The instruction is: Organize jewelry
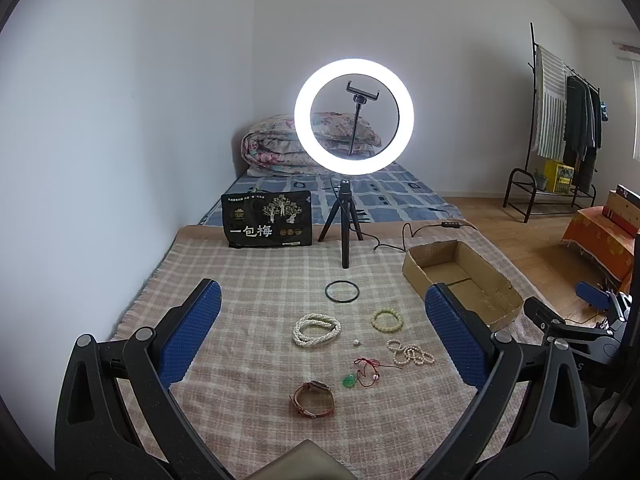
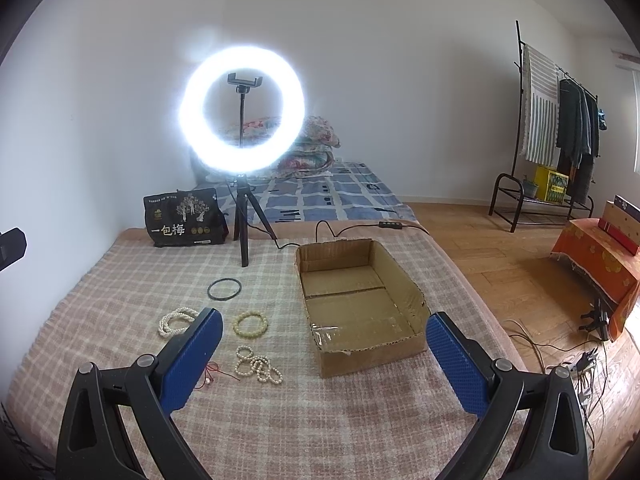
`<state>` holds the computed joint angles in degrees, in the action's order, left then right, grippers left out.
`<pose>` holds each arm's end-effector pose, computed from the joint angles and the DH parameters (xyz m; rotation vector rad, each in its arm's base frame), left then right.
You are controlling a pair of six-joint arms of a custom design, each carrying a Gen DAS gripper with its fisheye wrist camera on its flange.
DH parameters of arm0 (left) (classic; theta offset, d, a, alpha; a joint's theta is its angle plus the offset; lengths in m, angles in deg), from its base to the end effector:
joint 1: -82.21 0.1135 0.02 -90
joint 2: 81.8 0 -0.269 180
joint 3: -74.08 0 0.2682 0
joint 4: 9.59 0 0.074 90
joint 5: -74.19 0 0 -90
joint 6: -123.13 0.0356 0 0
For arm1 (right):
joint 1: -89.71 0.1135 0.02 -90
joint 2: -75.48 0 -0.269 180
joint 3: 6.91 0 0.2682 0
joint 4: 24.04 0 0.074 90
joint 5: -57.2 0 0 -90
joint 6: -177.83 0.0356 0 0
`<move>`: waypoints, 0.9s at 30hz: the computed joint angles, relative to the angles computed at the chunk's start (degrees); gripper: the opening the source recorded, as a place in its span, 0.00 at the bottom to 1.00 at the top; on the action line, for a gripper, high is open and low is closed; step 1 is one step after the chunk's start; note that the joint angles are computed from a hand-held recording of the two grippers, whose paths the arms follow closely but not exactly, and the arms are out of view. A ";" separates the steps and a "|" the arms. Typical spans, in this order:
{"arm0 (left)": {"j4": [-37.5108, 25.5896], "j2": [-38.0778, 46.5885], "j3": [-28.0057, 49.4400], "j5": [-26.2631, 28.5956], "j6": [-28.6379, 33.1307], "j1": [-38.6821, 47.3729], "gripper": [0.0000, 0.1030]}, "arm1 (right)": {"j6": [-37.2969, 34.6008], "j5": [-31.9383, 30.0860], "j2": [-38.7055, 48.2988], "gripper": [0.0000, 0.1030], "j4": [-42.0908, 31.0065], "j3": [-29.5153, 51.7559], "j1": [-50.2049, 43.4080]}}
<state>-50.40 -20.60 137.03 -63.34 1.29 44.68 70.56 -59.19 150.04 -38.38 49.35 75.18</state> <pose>0.2020 -0.1221 0.2956 -0.3152 1.9900 0.1795 0.2868 -0.0580 0.2315 -0.3137 2.0550 0.1559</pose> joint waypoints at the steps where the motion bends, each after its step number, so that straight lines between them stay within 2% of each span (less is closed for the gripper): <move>1: 0.29 0.09 0.13 -0.15 0.23 -0.07 1.00 | 0.01 0.03 -0.02 1.00 -0.03 -0.01 -0.02; 2: 1.30 -0.86 -2.63 -0.19 -0.37 -0.22 1.00 | -0.01 0.04 -0.06 1.00 -0.13 -0.01 -0.02; 14: 0.54 1.84 0.84 -0.31 -0.41 -0.22 1.00 | -0.23 0.12 -0.06 1.00 -0.84 0.40 0.30; 16: 1.80 -1.00 -2.82 -0.11 -0.05 -0.14 1.00 | -0.34 0.08 -0.07 1.00 -0.92 0.40 0.29; 27: 1.66 -0.99 -2.69 -0.11 -0.09 -0.13 1.00 | -0.35 0.04 -0.04 1.00 -1.27 0.56 0.27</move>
<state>-48.74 -21.60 134.34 -63.44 1.20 44.56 70.21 -59.15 150.00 -39.64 49.91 75.45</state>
